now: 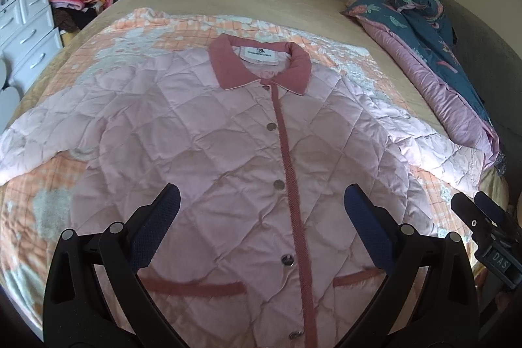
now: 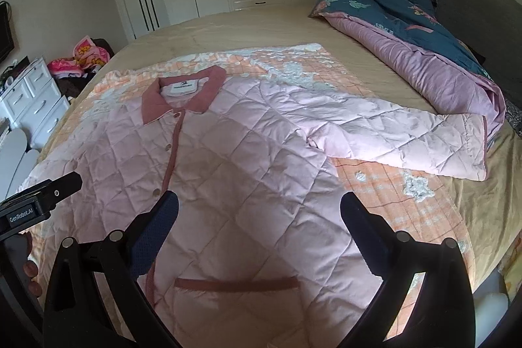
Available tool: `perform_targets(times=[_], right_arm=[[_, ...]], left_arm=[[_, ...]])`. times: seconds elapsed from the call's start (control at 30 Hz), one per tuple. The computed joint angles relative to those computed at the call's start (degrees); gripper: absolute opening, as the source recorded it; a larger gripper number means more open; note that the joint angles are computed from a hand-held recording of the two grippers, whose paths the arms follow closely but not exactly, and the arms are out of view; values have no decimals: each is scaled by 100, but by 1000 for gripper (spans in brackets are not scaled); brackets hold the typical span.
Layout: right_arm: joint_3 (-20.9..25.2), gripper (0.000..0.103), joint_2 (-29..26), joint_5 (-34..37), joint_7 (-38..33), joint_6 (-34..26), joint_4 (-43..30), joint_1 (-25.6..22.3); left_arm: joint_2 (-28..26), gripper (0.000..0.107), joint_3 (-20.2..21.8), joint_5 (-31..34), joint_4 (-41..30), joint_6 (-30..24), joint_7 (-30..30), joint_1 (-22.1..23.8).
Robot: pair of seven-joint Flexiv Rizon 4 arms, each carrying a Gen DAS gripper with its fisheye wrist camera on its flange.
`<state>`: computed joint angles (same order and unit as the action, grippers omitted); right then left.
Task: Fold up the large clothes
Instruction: 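Move the right tool to the jacket sleeve cuff and grasp it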
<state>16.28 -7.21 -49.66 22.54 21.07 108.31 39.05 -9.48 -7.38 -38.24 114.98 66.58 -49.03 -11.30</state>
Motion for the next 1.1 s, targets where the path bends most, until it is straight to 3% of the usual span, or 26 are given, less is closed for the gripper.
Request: perform_targets(times=[0.47,0.57,0.87,1.1], right_arm=[[52,99,1028,529,777,383,1492,-948],[70,99,1382,586,1173,783,1978,-1219],[142,99,2220,1117,1920,1087,3097,-1913],[100,99,2814,1382,2616,1725,4007,-2498]], left_arm=[[-1142,94,-207,1268,-1236,-166,-1179,-270],[-1365,94,-203,1487,-1492,-286,-1410,-342],[-1926,94,-71,2139,-2224,-588,-2082,-601],[-2220,94,16,2479,-2588,-484,-2474,-702]])
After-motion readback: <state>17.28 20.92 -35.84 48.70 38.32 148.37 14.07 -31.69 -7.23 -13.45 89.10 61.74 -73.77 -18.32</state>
